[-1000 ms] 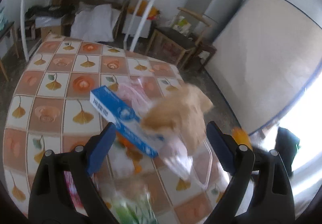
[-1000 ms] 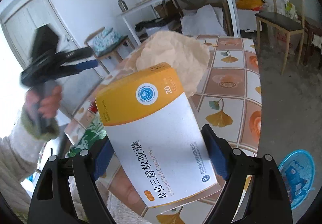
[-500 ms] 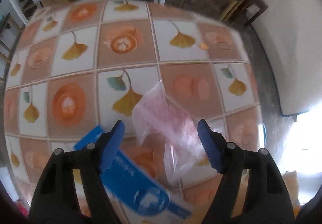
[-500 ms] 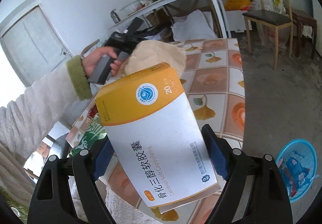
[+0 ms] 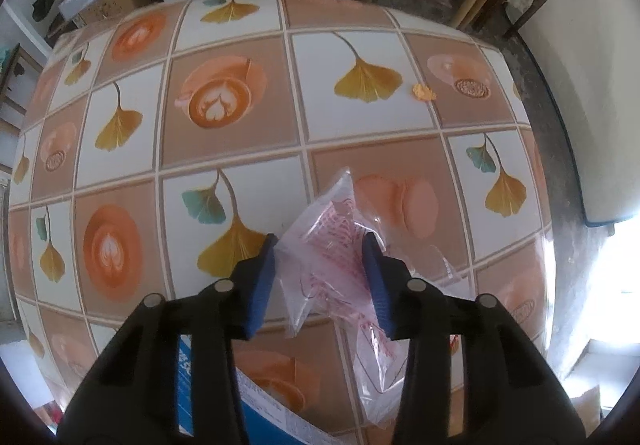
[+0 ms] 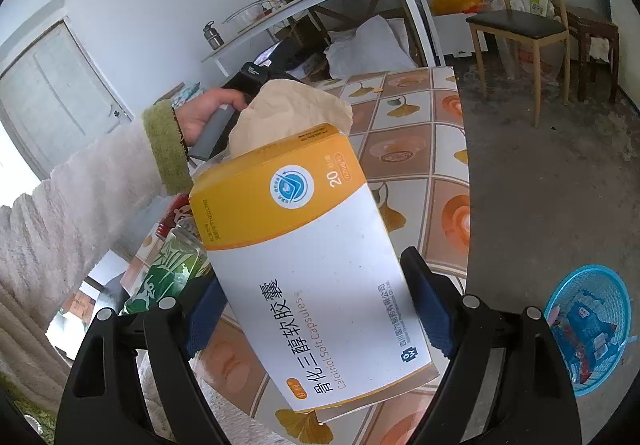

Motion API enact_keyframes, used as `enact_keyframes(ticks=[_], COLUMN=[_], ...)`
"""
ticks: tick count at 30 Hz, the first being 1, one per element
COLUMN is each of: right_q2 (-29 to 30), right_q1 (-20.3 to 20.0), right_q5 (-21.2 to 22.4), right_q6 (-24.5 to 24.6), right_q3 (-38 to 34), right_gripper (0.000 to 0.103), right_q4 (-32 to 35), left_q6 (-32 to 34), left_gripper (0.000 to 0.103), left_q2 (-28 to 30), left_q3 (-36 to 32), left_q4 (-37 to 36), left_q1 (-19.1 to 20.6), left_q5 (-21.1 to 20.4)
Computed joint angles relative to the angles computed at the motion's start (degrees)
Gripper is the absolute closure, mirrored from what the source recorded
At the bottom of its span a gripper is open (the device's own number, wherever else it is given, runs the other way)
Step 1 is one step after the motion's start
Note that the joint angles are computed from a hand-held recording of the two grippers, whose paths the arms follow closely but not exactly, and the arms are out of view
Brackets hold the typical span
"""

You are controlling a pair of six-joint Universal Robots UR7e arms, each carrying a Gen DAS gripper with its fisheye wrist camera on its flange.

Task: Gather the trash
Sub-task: 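Grasp the clear printed plastic bag with the left tool while the right tool holds the box, then carry box and clear bag over the blue wastebasket and open both tools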

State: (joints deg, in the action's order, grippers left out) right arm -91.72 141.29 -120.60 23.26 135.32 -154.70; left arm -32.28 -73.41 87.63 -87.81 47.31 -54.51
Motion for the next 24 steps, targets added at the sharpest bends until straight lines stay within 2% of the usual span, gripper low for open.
enact_keyframes(ticks=[7, 13, 16, 21, 24], right_q2=[-1.6, -3.1, -4.0, -7.3, -10.8], right_q1=[1.3, 2.3, 3.2, 5.3, 7.3], right_q5=[-1.4, -2.3, -3.1, -5.3, -8.8], right_q6=[1.6, 2.8, 3.3, 5.8, 9.6], right_q3=[0.6, 1.4, 1.9, 3.3, 4.3], right_gripper=[0.022, 0.022, 0.022, 0.022, 0.022], right_q4=[0.7, -0.3, -1.2, -1.8, -0.2], left_q6=[2.5, 5.9, 7.0, 7.9, 9.0], left_gripper=[0.068, 0.068, 0.068, 0.068, 0.068], left_q2=[-3.5, -7.7, -9.0, -12.1, -13.4], left_q3=[1.9, 3.6, 3.7, 5.7, 7.1], left_q4=[-8.3, -16.8, -20.2, -21.7, -21.4], left_q1=[-2.0, -6.3, -8.1, -14.1, -18.8], left_q5=[2.5, 7.4, 8.2, 8.5, 7.2])
